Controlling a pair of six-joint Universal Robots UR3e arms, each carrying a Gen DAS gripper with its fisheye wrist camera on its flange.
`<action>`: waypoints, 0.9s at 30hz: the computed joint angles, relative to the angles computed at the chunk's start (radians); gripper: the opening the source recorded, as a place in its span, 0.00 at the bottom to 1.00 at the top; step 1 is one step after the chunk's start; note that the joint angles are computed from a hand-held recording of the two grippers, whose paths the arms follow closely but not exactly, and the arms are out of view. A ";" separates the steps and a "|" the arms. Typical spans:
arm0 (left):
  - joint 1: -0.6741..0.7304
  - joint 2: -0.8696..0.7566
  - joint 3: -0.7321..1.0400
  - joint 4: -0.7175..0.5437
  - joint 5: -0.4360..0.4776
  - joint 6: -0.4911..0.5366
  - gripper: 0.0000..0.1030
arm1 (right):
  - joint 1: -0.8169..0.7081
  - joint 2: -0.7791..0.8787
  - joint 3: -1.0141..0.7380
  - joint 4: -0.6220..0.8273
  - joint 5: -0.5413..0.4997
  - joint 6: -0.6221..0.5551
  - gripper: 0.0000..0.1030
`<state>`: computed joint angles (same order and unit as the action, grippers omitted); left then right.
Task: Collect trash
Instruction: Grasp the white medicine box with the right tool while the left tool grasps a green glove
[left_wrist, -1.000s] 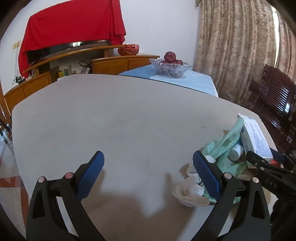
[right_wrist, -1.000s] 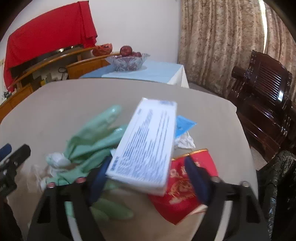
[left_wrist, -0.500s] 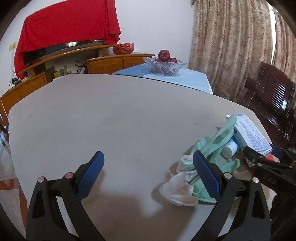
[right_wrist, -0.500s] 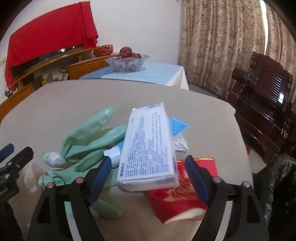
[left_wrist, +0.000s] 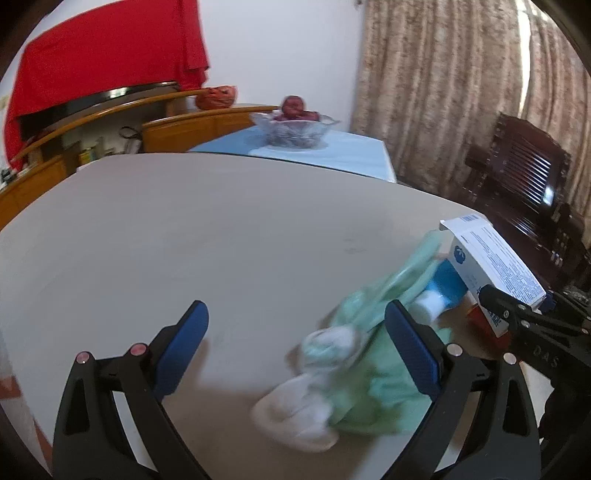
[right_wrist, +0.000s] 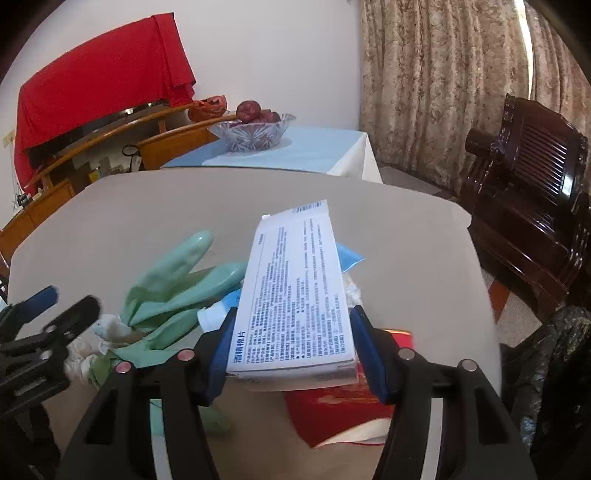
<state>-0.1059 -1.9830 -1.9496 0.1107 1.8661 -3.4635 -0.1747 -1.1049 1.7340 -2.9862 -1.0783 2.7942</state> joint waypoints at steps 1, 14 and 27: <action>-0.003 -0.024 0.040 -0.015 -0.012 0.012 0.86 | -0.008 -0.001 -0.005 0.005 0.008 0.003 0.57; -0.025 -0.234 0.412 -0.244 -0.097 0.059 0.61 | -0.060 0.033 -0.071 0.054 0.051 0.000 0.58; -0.010 -0.187 0.345 -0.151 -0.158 0.031 0.08 | -0.091 -0.018 -0.040 0.076 0.107 -0.019 0.58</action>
<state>-0.1160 -2.1704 -1.6043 -0.0407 1.7084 -3.4323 -0.2654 -1.1226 1.6942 -2.9105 -0.9712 2.7753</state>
